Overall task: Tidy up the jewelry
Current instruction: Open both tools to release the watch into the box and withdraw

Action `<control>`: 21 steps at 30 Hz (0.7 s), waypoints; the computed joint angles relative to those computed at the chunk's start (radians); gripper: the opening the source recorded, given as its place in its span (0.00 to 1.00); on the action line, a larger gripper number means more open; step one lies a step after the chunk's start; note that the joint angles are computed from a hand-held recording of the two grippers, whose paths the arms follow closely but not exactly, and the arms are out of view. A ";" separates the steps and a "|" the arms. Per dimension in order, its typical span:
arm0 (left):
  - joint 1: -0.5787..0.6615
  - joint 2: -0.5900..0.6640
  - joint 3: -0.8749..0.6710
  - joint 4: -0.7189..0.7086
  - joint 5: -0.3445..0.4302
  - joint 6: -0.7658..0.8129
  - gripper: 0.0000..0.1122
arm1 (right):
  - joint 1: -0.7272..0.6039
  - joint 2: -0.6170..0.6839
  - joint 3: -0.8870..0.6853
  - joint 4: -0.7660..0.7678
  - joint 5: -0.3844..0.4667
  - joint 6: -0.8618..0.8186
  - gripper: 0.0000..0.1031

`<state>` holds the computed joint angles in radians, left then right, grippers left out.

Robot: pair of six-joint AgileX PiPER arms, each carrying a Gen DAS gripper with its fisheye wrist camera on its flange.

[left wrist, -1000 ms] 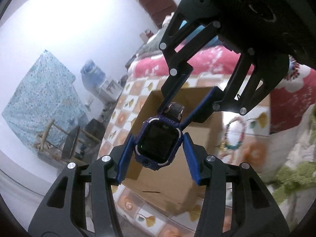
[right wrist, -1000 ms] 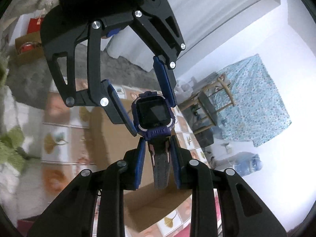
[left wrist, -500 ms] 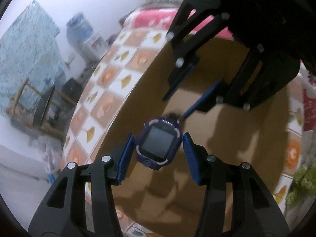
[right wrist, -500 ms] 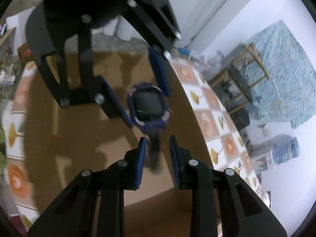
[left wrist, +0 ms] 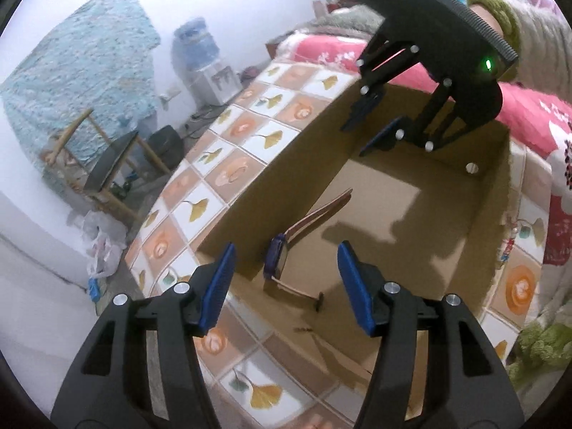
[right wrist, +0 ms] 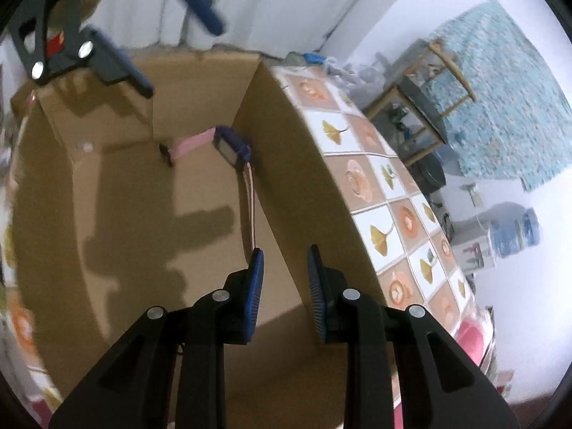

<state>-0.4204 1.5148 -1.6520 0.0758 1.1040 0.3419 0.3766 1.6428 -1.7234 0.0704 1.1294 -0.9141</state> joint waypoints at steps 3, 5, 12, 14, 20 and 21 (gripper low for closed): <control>-0.018 -0.098 0.073 0.037 -0.035 -0.085 0.61 | -0.041 -0.073 0.002 0.055 0.026 0.085 0.33; -0.042 -0.188 0.143 0.068 -0.062 -0.178 0.68 | -0.075 -0.127 0.024 0.103 0.023 0.144 0.43; -0.222 -0.448 0.394 0.207 -0.034 -0.609 0.76 | -0.187 -0.577 0.421 0.328 -0.016 0.366 0.72; -0.333 -0.498 0.470 0.288 0.006 -0.773 0.77 | -0.175 -0.706 0.554 0.328 -0.011 0.454 0.77; -0.530 -0.536 0.690 0.279 0.004 -1.152 0.77 | 0.174 -0.850 0.843 0.022 0.002 1.027 0.77; -0.538 -0.520 0.715 0.270 -0.017 -1.189 0.77 | 0.248 -0.840 0.861 -0.049 0.000 1.127 0.77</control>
